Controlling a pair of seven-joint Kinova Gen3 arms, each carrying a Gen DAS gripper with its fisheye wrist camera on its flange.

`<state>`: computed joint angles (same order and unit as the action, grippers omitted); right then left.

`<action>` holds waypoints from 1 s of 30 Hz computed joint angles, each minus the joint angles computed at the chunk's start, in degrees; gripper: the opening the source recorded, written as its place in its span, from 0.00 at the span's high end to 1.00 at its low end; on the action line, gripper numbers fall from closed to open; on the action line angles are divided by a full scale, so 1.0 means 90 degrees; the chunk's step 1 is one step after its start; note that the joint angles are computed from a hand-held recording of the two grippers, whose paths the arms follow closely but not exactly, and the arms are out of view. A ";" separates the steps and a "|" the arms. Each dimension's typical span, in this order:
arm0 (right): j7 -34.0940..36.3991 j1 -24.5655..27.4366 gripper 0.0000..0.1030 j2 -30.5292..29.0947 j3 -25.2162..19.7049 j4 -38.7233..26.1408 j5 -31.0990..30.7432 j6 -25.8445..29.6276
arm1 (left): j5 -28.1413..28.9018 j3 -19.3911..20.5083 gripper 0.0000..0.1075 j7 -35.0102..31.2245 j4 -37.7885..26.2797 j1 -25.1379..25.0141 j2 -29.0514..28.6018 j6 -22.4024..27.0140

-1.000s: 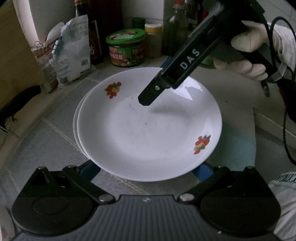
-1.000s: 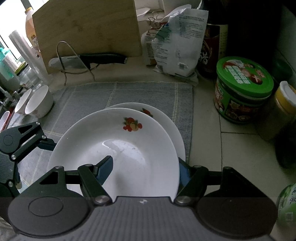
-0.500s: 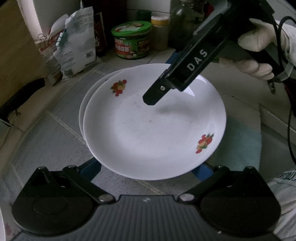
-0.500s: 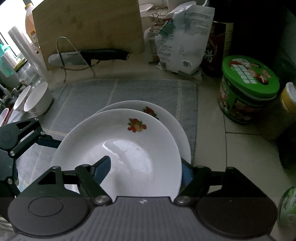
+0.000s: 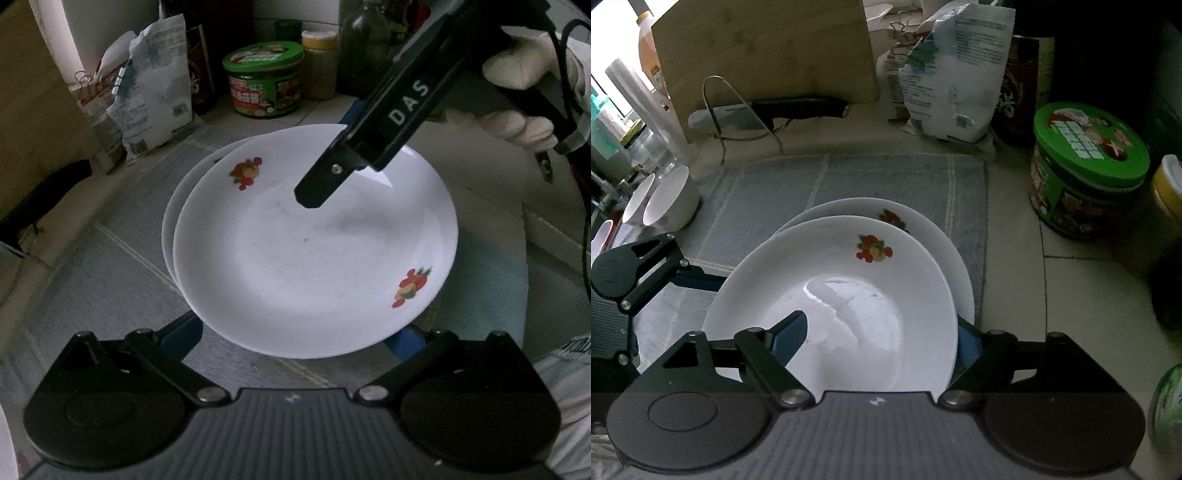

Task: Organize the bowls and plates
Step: 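Lower the red-flower plate onto the stacked white plates with the right gripper, then open the right gripper and withdraw it from the plate stack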

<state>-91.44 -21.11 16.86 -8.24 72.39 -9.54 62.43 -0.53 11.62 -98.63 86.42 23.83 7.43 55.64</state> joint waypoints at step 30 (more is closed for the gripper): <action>-0.0352 -0.0400 0.00 -0.0242 0.0018 0.0046 0.0705 0.0170 | 0.0091 0.0003 0.05 -0.0252 0.0482 -0.0076 -0.0301 -0.0768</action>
<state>-94.61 -24.71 14.68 -8.08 72.80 -3.20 63.96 0.29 11.64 -100.90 90.77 23.14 4.72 48.72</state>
